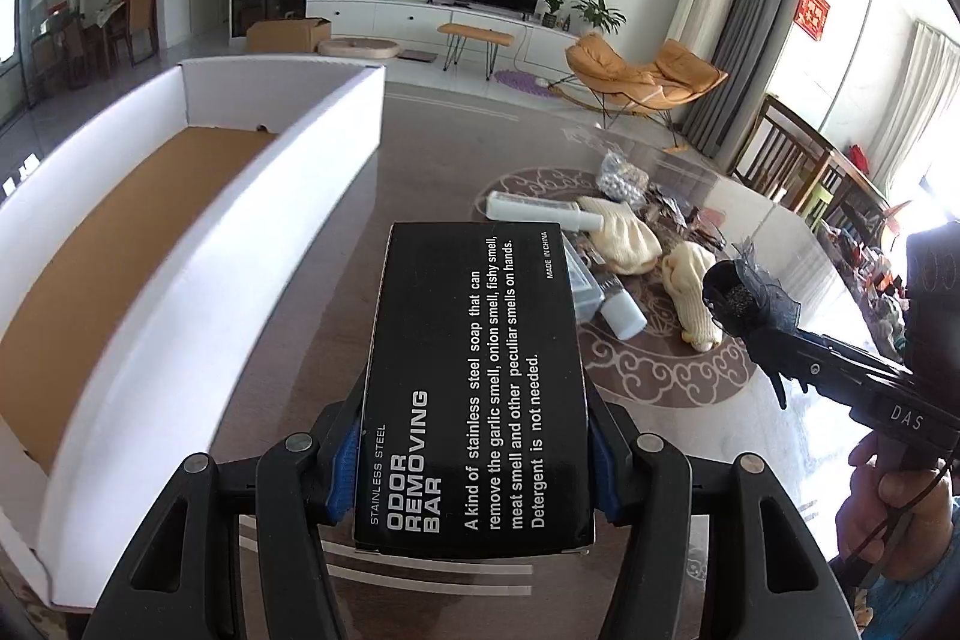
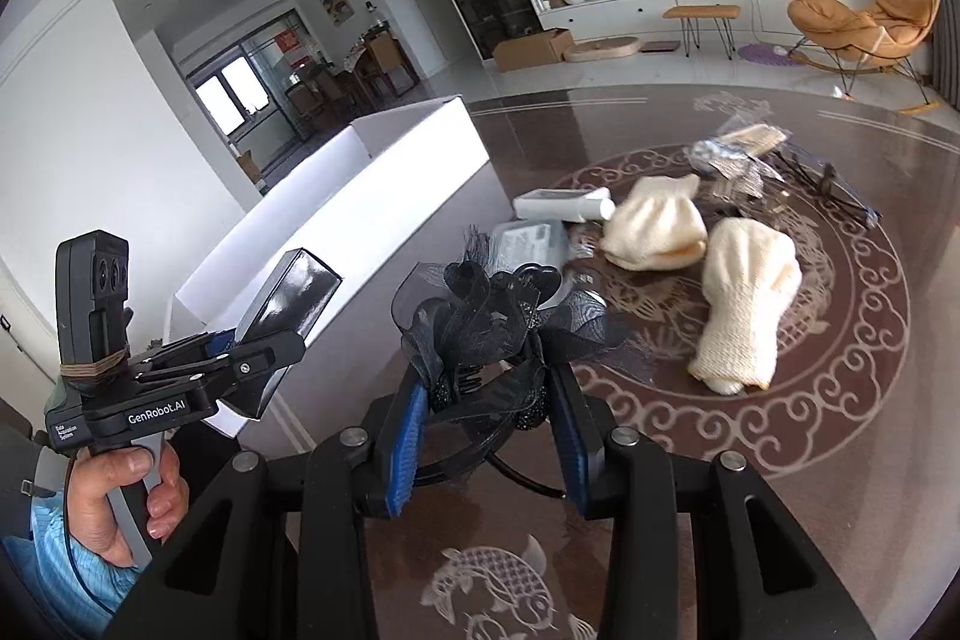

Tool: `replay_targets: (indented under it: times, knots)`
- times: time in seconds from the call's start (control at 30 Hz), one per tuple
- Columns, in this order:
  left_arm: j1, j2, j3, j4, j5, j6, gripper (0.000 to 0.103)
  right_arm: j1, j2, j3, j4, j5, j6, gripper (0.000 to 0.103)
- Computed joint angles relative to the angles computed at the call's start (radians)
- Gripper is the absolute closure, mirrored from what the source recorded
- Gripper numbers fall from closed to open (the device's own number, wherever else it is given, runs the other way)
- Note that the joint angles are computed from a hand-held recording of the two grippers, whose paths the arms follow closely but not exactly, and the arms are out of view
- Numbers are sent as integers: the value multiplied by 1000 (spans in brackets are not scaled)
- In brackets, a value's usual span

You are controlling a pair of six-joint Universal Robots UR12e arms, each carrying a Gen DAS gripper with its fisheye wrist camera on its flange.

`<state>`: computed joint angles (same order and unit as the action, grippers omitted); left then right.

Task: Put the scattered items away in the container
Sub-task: 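Carry the black box into the white container with the left gripper while the right drops the lace there, then return both open grippers from the container back over the table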

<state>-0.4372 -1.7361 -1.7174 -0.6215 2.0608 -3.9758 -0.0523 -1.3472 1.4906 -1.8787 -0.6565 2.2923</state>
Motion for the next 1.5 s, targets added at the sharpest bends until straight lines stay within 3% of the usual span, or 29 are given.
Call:
replay_targets:
  times: [0.13, 0.27, 0.43, 0.53, 0.57, 0.63, 0.8, 0.9, 0.97, 1.03, 1.17, 1.23, 1.33, 1.5]
  knots:
    - [58, 115, -75, -107, 76, -79, 45, 118, 14, -70, 40, 60, -39, 64]
    - [148, 197, -131, -222, 61, -155, 45, 251, 53, -137, -22, 52, -6, 64]
    - [228, 233, -163, -315, 8, -208, 45, 384, 120, -201, -113, -81, 55, 64]
    - [264, 232, -170, -379, -62, -239, 43, 429, 155, -239, -74, -177, 88, 62]
    - [267, 227, -168, -398, -65, -245, 41, 439, 163, -246, -64, -209, 99, 60]
    - [266, 226, -167, -418, -60, -248, 29, 447, 169, -253, -43, -236, 96, 40]
    - [195, 210, -133, -437, 50, -275, 28, 394, 121, -178, -114, -133, 74, 37]
    - [132, 188, -100, -387, 115, -234, 27, 321, 74, -98, -196, -48, 72, 37]
    - [88, 153, -68, -318, 134, -173, 19, 262, 42, -40, -256, -39, 68, 37]
    - [45, 107, -32, -242, 142, -104, 0, 197, 12, 36, -381, -74, 99, 37]
    - [-8, -20, 31, -81, 58, 16, 0, 69, -22, 153, -555, -234, 179, 37]
    - [-18, -89, 66, -25, -12, 51, 0, 21, -16, 171, -568, -332, 208, 37]
    - [-32, -182, 135, -24, -76, 92, 0, -40, 0, 175, -563, -450, 250, 36]
    - [-49, -260, 201, -52, -82, 103, 0, -104, 7, 184, -573, -473, 310, 36]
